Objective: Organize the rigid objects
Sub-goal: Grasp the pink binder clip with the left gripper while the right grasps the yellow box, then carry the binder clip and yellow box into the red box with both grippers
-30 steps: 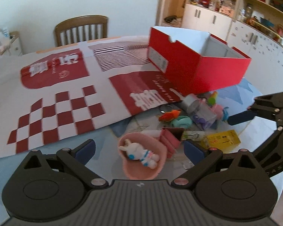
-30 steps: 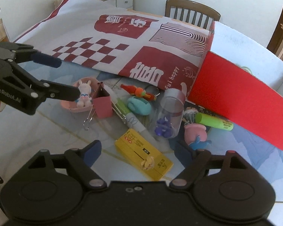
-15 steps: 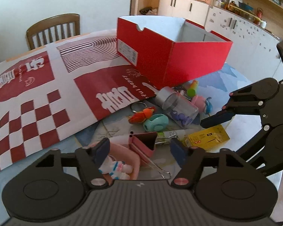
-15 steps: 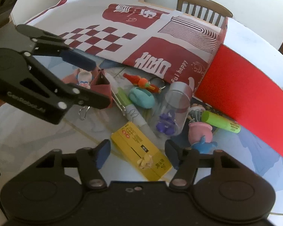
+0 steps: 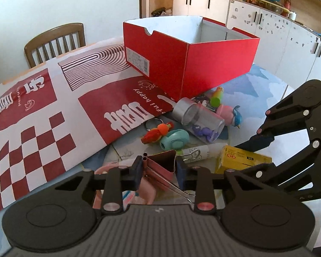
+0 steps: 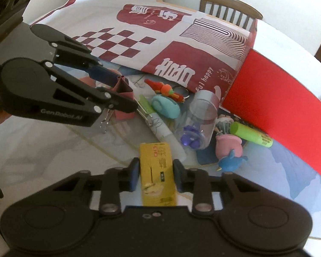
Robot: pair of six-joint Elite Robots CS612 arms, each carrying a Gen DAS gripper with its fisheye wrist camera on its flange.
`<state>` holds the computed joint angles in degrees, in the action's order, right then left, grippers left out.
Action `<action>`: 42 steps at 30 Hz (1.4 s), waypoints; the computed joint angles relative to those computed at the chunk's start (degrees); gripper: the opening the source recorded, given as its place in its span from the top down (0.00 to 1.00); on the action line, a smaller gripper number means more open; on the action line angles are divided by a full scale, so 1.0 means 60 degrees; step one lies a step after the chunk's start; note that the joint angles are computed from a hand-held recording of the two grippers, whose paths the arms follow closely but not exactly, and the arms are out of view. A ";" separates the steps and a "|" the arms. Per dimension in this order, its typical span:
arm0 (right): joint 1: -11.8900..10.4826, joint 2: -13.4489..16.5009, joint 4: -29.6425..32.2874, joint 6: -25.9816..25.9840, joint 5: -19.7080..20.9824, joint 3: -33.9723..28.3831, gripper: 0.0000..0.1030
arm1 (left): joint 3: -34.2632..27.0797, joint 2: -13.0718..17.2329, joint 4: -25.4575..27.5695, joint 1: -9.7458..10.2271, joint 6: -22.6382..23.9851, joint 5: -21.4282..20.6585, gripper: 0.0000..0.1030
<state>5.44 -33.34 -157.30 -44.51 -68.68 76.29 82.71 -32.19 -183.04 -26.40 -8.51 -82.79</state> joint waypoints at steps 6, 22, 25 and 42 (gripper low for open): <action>-0.0017 -0.0110 -0.0400 0.0615 -0.0174 0.0250 0.71 | 0.0107 -0.0043 -0.0129 -0.0021 -0.0009 0.0080 0.71; -0.0047 -0.0699 -0.0560 0.1691 -0.0522 0.0715 0.71 | 0.0488 -0.0493 -0.0156 -0.0007 -0.0384 -0.0085 0.71; -0.0059 -0.0836 -0.0400 0.1661 -0.0498 0.0719 0.71 | 0.0519 -0.0605 -0.0082 -0.0006 -0.0453 -0.0157 0.71; -0.0387 -0.0941 -0.0087 0.1806 -0.0306 -0.0016 0.71 | -0.0162 -0.0785 0.0492 -0.0095 -0.0857 0.0227 0.71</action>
